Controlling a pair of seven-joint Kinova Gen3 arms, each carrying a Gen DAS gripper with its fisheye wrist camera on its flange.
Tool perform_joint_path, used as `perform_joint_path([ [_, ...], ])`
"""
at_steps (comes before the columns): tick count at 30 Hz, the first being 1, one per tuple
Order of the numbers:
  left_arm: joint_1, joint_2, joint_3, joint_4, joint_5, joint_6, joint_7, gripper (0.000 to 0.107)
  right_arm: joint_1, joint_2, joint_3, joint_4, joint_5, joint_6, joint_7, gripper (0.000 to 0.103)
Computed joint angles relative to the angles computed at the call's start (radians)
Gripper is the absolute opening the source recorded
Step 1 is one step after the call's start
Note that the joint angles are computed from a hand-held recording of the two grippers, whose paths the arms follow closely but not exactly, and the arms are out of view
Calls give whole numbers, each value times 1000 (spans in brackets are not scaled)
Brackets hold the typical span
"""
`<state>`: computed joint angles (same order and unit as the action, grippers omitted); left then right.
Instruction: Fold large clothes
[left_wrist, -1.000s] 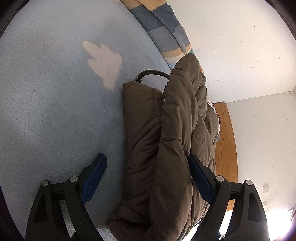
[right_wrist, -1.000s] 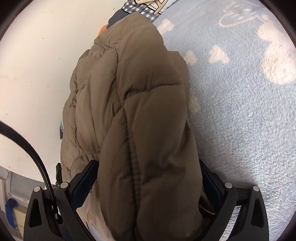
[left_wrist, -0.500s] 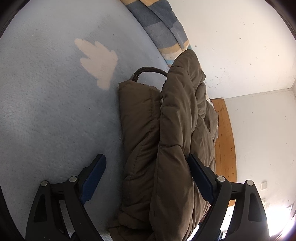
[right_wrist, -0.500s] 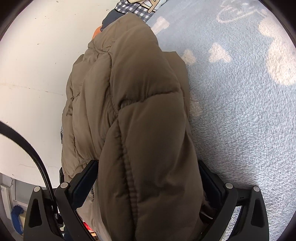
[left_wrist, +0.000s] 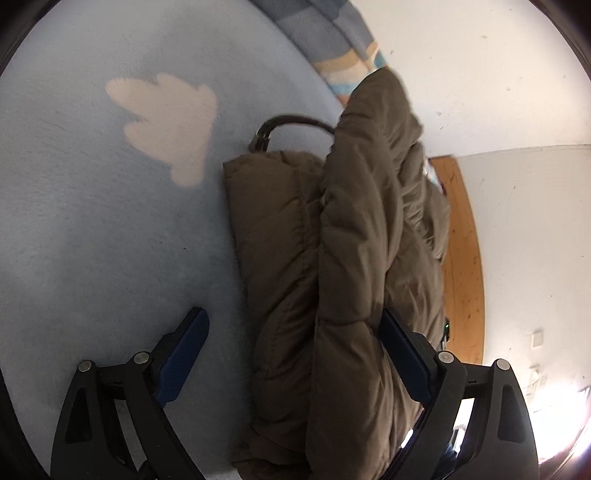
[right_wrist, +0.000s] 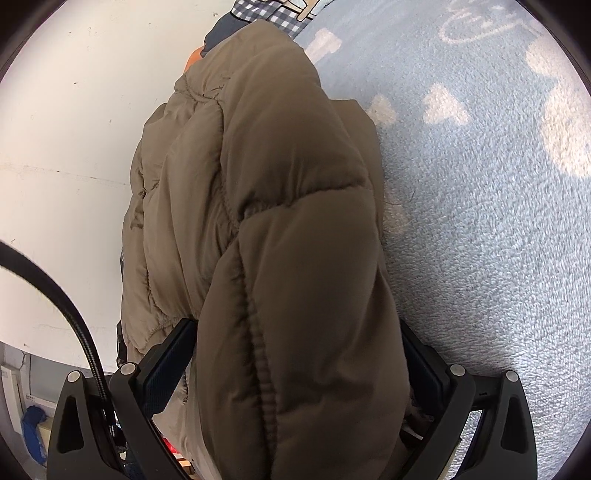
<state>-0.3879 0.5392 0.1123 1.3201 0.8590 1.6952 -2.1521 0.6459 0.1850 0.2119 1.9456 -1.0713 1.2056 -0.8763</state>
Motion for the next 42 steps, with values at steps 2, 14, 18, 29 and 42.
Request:
perform_joint_path([
  [2,10,7,5,-17,-6,1,-3,96,1,-12,3,12,4,0,7,103],
  [14,19,46,51,-43,94,18,12,39,-66,-79,-3,47,-7,-83,39,83],
  [18,28,7,39,-46,78,-1,8,35,-102,-142,7,39,32,-118,25,58],
  [29,42,-100,15,-23,72,1,-18,33,-203,-299,89,84,52,-155,74,40],
  [42,56,-201,-12,11,107,18,-34,33,-287,-474,163,91,153,-116,29,39],
])
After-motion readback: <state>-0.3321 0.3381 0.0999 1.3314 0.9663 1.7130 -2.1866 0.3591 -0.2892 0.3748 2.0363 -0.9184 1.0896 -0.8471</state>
